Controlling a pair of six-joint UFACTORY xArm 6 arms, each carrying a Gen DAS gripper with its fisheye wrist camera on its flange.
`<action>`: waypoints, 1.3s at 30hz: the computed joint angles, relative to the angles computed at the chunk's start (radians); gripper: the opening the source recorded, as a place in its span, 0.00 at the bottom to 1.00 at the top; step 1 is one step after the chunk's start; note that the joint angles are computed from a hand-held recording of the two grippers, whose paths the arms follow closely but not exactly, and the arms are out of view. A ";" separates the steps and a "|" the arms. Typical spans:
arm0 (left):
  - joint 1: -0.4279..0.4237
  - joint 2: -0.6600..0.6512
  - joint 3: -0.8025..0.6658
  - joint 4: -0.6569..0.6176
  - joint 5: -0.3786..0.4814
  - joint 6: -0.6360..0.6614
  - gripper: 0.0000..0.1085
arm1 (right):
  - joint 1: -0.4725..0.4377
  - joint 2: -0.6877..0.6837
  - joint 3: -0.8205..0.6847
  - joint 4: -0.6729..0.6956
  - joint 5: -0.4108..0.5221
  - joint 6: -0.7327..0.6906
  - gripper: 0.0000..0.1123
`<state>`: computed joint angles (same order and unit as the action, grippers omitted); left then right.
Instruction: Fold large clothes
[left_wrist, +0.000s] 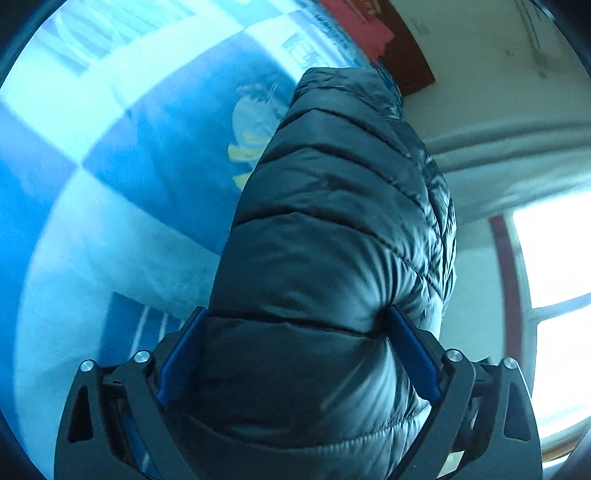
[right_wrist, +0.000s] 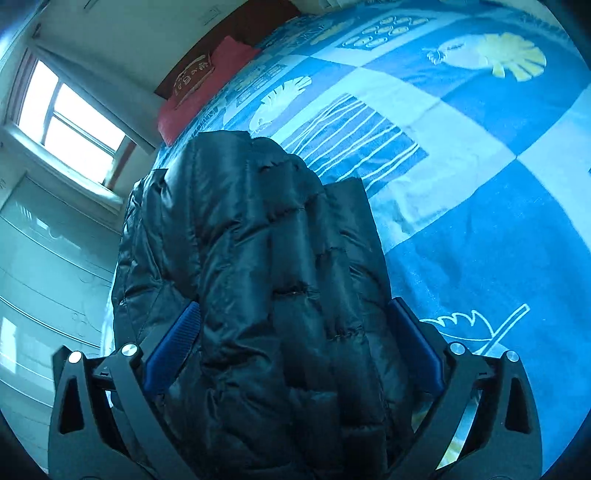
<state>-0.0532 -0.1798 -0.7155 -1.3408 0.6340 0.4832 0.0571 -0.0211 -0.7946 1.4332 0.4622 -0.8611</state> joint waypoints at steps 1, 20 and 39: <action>-0.011 0.002 0.001 -0.011 -0.019 0.004 0.90 | -0.001 0.007 -0.002 0.038 0.006 -0.032 0.90; -0.051 -0.064 0.003 0.028 -0.076 0.004 0.77 | 0.021 -0.083 0.072 0.365 0.126 -0.307 0.35; 0.211 0.074 -0.205 0.159 -0.048 0.052 0.77 | 0.295 0.268 -0.405 0.400 0.036 -0.223 0.33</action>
